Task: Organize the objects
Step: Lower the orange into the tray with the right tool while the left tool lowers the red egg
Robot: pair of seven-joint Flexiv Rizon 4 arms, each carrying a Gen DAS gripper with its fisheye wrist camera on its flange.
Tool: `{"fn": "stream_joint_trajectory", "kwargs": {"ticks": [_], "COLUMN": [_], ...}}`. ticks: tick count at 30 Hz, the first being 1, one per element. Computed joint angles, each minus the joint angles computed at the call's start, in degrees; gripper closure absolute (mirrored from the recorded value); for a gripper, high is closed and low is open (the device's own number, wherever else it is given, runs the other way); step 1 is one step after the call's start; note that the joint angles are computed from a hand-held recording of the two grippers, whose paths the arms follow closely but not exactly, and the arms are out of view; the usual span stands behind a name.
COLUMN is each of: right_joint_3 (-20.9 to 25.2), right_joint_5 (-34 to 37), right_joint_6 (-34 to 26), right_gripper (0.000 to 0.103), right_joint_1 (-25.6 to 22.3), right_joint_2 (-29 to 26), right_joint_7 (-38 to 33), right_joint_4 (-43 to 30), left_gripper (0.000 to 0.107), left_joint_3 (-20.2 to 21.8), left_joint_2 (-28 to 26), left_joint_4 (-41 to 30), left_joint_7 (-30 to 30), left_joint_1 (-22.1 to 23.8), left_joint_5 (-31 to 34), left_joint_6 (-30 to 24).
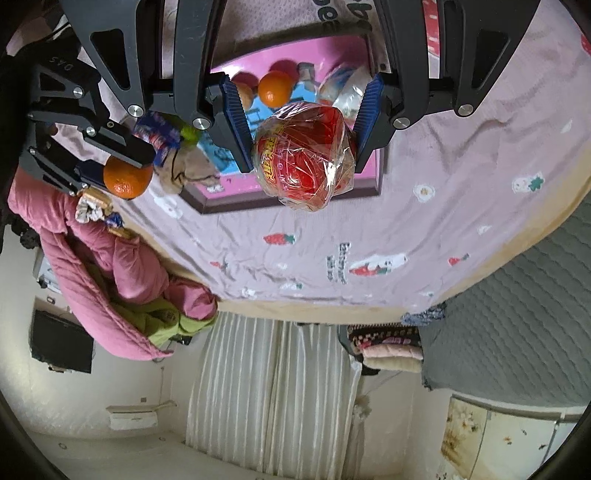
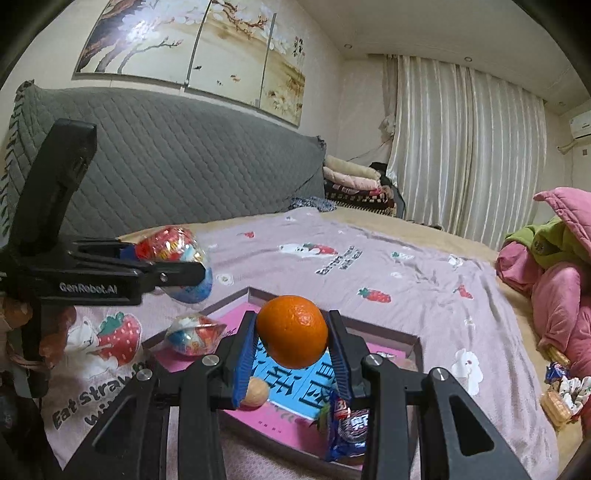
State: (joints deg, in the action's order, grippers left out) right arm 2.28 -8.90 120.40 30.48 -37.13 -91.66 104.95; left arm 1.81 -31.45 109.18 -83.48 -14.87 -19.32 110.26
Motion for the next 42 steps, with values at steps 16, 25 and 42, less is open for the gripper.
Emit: {"fn": "stream_joint_trajectory", "kwargs": {"ticks": [16,25,42], "right_joint_3": [-0.24,-0.94,-0.69], "right_joint_5": [-1.92,-2.52,-3.58], "right_joint_6": [-5.69,-8.16,-9.91], "right_gripper": [0.065,0.065,0.065], "right_joint_1": [0.81,1.35,0.25], "right_joint_2": [-1.54,-2.46,-2.62], "right_joint_7": [0.82,1.63,4.90], "right_joint_4": [-0.14,-0.58,-0.84], "left_gripper": [0.053,0.053,0.054], "left_joint_3": [1.62,0.87,1.00], "left_joint_2": [-3.65,-4.15,-5.10], "left_joint_4": [0.52,0.79,0.71], "left_joint_7": [0.78,0.20,-0.12], "left_joint_1": [-2.45,-1.45,-2.71], "left_joint_5": [-1.14,-0.42,0.56], "left_joint_6": [-0.75,-0.45,-2.00]}}
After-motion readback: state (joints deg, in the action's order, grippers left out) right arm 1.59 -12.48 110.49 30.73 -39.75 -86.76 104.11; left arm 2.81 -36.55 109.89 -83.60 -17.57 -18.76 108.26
